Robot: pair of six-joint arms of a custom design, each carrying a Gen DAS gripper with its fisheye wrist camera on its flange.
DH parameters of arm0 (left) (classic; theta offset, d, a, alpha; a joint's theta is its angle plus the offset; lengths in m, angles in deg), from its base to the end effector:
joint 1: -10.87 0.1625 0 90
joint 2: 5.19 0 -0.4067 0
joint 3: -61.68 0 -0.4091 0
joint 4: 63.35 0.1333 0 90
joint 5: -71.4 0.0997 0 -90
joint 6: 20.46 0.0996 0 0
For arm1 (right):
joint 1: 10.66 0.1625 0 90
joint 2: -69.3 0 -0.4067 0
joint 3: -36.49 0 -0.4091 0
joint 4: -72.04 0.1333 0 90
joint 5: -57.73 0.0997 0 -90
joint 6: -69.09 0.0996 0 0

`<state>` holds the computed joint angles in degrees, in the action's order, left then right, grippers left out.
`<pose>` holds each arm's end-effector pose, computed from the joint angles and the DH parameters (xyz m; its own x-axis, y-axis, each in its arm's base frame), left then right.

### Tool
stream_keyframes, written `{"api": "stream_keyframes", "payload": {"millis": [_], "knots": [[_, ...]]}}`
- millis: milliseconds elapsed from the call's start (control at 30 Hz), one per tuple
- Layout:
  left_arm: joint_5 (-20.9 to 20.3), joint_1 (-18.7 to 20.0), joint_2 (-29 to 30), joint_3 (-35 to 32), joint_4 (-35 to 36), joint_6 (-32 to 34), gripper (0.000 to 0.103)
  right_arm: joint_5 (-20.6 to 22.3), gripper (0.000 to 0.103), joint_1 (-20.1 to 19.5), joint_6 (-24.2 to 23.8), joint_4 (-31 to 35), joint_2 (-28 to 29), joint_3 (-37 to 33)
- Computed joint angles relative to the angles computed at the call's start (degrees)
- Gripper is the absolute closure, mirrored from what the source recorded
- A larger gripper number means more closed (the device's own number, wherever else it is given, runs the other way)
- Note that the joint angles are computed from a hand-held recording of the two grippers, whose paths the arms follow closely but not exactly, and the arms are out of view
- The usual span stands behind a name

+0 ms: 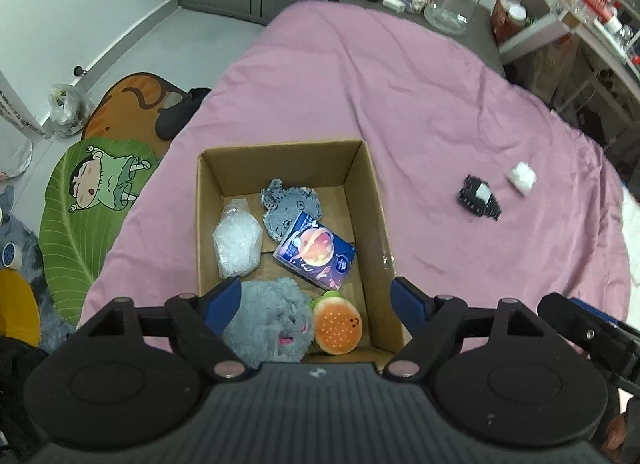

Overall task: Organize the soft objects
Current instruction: 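Open both tools to drop the snack box and hamburger into the box, then move both tools to the black plush and tissue ball and close on them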

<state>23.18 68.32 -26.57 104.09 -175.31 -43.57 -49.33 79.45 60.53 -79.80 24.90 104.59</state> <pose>-0.2952 -0.8336 0.0913 -0.7946 0.0298 -0.6064 0.2458 0.9291 -0.2764 0.1056 -0.8022 0.2693 -0.9455 0.0603 0.3201 -0.1438 0.8044 -0.5764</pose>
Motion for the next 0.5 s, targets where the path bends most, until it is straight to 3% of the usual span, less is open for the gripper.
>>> {"api": "stream_keyframes", "payload": {"millis": [133, 200, 267, 367, 500], "knots": [[0.1, -0.6, -1.9, 3.0, -1.6, -0.2, 0.022, 0.1, 0.013, 0.3, -0.5, -1.7, -1.1, 1.8], [0.2, -0.8, -2.9, 4.6, -2.3, -0.4, 0.022, 0.6, 0.006, 0.4, -0.3, -2.7, -1.8, 2.8], [0.0, -1.1, -3.7, 5.7, -2.3, -1.3, 0.011, 1.4, 0.000, 0.4, -0.1, -3.9, -2.5, 3.9], [0.4, -1.6, -5.0, 7.7, -3.6, -2.3, 0.003, 1.4, 0.000, 0.5, 0.2, -5.1, -3.4, 5.2], [1.0, -2.4, -5.8, 8.6, -3.0, -3.0, 0.000, 1.7, 0.000, 0.4, 0.0, -6.6, -4.8, 7.1]]}}
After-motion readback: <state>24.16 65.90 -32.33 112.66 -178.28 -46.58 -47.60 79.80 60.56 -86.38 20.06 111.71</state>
